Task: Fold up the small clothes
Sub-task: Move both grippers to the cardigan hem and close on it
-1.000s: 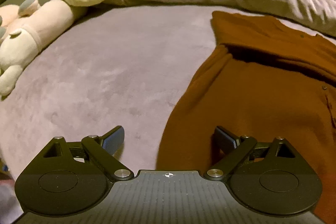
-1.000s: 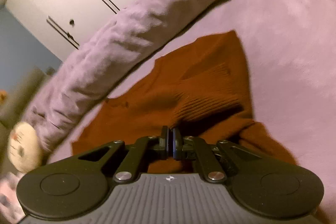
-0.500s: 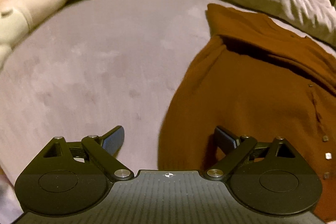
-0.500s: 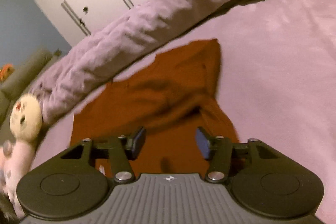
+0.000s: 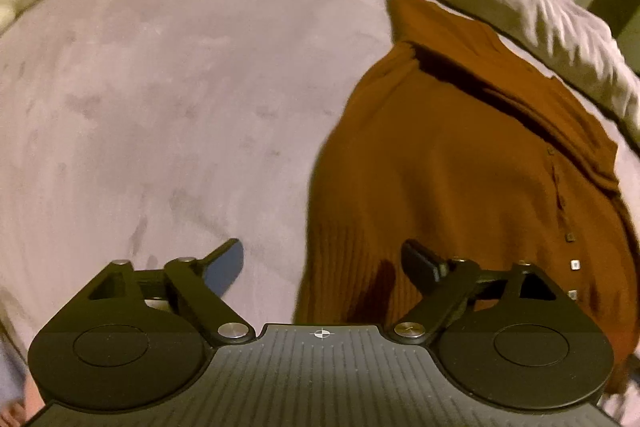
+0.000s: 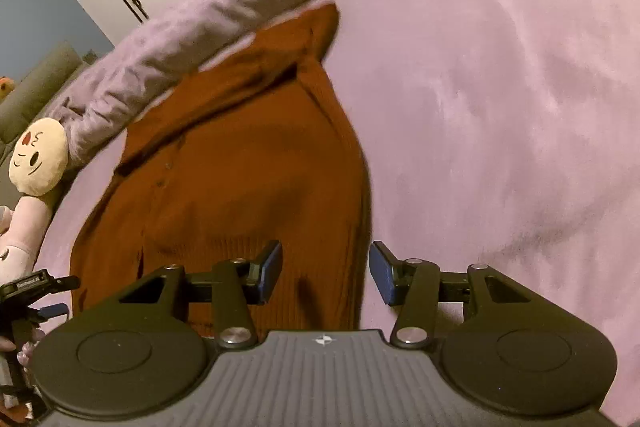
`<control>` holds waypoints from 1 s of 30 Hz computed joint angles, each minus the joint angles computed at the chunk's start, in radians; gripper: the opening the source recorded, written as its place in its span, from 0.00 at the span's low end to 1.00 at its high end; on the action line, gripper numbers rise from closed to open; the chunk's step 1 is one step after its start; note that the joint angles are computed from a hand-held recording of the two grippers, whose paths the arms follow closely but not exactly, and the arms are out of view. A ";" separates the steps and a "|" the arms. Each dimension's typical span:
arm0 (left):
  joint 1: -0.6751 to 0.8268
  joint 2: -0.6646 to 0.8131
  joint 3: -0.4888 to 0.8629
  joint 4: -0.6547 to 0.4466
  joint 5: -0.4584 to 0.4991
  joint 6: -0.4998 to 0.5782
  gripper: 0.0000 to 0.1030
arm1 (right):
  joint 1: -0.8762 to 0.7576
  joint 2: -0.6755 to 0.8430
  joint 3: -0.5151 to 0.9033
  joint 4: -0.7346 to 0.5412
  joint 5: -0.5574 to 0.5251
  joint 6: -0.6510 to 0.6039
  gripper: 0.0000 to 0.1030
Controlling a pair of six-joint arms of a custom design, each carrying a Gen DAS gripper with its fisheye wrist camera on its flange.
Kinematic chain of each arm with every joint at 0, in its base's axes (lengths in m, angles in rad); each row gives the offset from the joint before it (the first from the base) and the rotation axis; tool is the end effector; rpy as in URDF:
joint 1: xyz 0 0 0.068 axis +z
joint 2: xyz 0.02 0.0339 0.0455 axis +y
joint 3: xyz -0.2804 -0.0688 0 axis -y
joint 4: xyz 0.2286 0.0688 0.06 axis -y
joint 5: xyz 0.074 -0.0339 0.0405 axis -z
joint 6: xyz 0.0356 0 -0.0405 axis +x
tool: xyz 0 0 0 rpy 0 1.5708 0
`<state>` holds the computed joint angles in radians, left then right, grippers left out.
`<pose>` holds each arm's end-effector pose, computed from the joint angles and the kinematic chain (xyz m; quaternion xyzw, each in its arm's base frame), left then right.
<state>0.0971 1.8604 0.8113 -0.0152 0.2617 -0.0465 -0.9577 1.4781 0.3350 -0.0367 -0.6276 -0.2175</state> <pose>0.3180 0.0217 0.1192 -0.0362 0.9597 -0.1200 0.2515 0.1222 -0.1373 0.1145 0.2816 0.8916 0.1496 0.3216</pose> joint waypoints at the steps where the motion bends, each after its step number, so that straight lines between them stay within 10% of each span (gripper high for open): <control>1: 0.011 -0.006 -0.008 -0.004 0.021 -0.002 0.85 | -0.001 0.002 -0.005 -0.006 0.000 -0.004 0.47; 19: 0.051 0.004 -0.008 -0.100 0.128 0.104 0.59 | -0.077 0.083 -0.055 0.027 -0.084 -0.022 0.12; 30: 0.074 0.047 0.050 -0.179 0.205 0.124 0.79 | -0.047 0.120 -0.028 0.029 -0.080 0.013 0.21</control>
<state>0.1710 1.9070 0.8611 -0.1942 0.4671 0.0773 -1.0049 1.5981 0.3074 -0.0076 -0.7080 -0.2043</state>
